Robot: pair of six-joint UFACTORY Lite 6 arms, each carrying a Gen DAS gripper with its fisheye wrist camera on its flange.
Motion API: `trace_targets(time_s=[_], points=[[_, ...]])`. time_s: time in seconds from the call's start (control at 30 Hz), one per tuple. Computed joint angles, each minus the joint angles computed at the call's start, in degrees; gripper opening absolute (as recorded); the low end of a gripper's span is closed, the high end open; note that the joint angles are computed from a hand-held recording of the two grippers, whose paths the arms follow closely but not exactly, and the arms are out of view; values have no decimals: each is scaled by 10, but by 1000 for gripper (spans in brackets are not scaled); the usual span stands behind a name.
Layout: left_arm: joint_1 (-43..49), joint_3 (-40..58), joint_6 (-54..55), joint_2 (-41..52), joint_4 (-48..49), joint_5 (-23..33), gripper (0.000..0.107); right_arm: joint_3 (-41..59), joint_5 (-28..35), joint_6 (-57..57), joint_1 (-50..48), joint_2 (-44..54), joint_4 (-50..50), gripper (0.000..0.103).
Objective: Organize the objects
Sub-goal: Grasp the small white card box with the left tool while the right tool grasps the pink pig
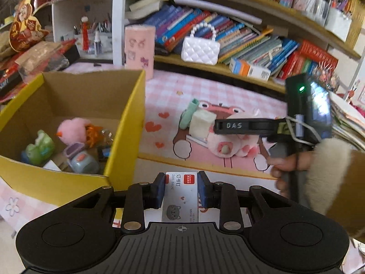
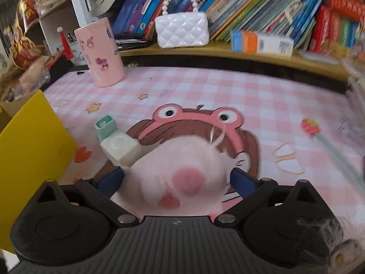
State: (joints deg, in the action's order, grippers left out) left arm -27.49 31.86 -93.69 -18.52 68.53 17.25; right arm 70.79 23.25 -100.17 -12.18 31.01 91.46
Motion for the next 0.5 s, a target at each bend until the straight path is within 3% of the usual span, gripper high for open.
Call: trace_targets(time_s=[0.1,0.17,0.4,0.5], points=[[-4,-16,4,-30,0,8,28,-8,16,-13,-7,-4,17,78],[2,-25,26,-45,-18,7,28,-18,17,-25,-10,-15,27,60],[10,-52,86,-98,-66,-2,28,-124,14,-85,-30,-130,83,57],[8,-72,124,-138,-99,0,28,-178,23,-41,-46,-199,44,57]])
